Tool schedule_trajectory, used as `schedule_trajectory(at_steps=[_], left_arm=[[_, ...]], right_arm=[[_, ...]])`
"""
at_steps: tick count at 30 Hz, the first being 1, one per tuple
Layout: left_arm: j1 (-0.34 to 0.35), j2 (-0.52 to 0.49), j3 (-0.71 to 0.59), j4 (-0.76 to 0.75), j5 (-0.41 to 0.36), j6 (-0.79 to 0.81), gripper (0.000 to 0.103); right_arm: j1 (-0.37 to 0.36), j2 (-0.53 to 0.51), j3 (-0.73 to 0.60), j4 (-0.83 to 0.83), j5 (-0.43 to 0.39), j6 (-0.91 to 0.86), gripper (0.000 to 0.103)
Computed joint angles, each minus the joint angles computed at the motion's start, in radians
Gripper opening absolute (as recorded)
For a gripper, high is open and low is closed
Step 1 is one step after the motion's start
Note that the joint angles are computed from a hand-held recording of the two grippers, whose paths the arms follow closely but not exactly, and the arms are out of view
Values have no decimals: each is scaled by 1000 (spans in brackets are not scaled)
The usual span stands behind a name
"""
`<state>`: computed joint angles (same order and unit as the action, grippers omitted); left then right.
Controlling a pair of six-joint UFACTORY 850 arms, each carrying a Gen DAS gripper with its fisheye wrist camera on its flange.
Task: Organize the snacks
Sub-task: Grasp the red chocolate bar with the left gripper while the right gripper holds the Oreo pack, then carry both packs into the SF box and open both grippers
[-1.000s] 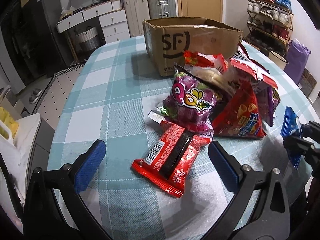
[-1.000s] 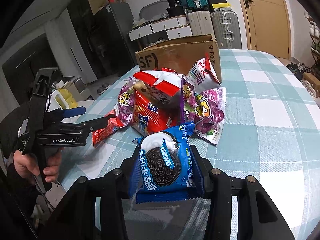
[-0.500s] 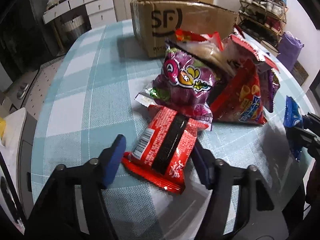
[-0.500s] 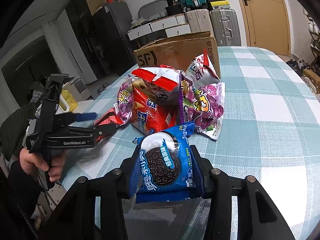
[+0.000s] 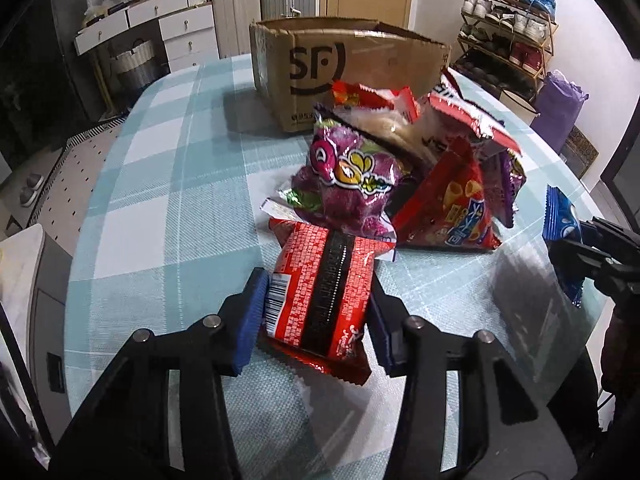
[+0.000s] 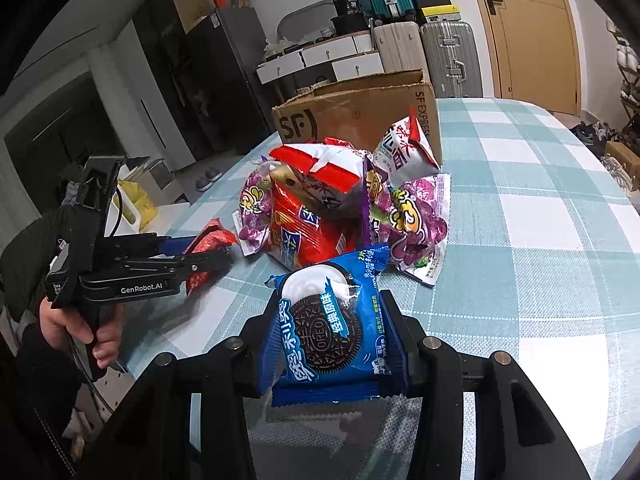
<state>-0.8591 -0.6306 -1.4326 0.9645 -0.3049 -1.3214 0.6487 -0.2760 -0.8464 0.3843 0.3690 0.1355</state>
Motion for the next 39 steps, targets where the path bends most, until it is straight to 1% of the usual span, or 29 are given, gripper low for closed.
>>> schedule_trajectory(at_steps=[2,5,7,9,13,16,18,21,24,26,27,31,33,36,37,39], left_arm=[[2,16,15,5,11,-18,44],[9,41,32,-43,34,30,44],[13,61,47,-28,46,16,44],[14,85,63,-8,56,-4,44],[7,119,69,17,52,-10,44],[4,127,49,-52,51,82,44],[-4,128,29,-30,27,86,44],[-11,121,-12,-52,8,149,44],[-18,104,-66,-110,-11,242,44],[-19,89,-109,-158,-27,306,44],[-19,81,-131,-168,-42,319,44],[-14,49,-210,-224,-63,390,44],[-7,20,-270,-284,-75,451,44],[5,-30,-364,-348,-100,518,44],[9,-48,-399,-369,-108,538,44],[18,-90,-474,-436,-129,605,44]], right_arm=[[2,9,4,8,2,-8,46],[0,25,12,-25,6,39,46],[2,37,18,-35,14,54,46],[6,48,19,-6,17,23,46],[3,65,13,-39,19,52,46],[1,75,1,-51,16,49,46],[-5,79,-6,-80,15,69,46],[-16,79,-26,-108,5,79,46],[-34,73,-56,-174,-18,113,46],[-43,68,-81,-191,-42,105,46],[-47,68,-89,-198,-47,102,46],[-72,63,-134,-271,-71,136,46],[-87,59,-155,-328,-84,176,46],[-106,53,-193,-358,-108,183,46],[-116,49,-209,-392,-114,210,46],[-130,40,-238,-419,-129,226,46]])
